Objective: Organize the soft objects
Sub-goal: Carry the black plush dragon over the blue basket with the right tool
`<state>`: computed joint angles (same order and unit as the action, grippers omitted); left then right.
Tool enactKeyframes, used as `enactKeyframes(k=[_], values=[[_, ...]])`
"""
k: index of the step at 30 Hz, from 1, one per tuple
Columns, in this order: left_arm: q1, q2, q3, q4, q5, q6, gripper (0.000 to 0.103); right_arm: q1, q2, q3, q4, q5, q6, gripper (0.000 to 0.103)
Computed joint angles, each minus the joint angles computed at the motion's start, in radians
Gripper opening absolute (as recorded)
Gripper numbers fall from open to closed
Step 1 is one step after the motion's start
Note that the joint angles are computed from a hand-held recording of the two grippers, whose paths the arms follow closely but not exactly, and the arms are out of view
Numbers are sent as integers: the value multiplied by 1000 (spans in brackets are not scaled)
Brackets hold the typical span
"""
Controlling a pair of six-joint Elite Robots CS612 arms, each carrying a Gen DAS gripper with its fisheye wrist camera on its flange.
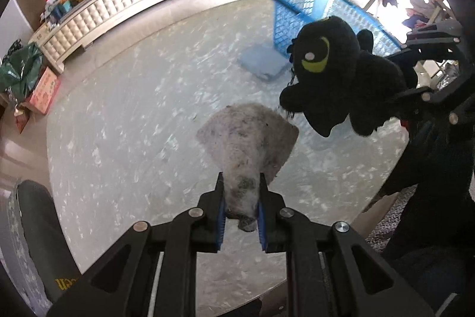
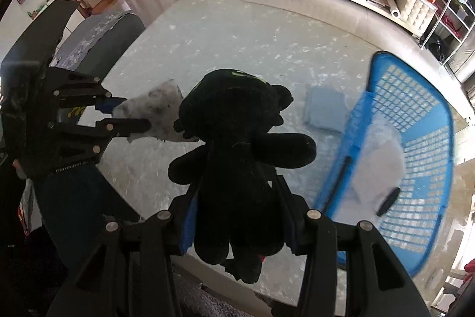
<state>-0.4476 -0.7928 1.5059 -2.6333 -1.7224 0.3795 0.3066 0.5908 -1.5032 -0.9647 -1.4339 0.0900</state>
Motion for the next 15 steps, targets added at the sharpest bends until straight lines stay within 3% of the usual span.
enactKeyframes(k=[4,15], values=[[-10,-13,11,-14,-23,15,15,-12,3,-43,16,-32,5,45],[-31,-13,-8,9,-33,41,15,-94,12,-129,53,-64,74,45]])
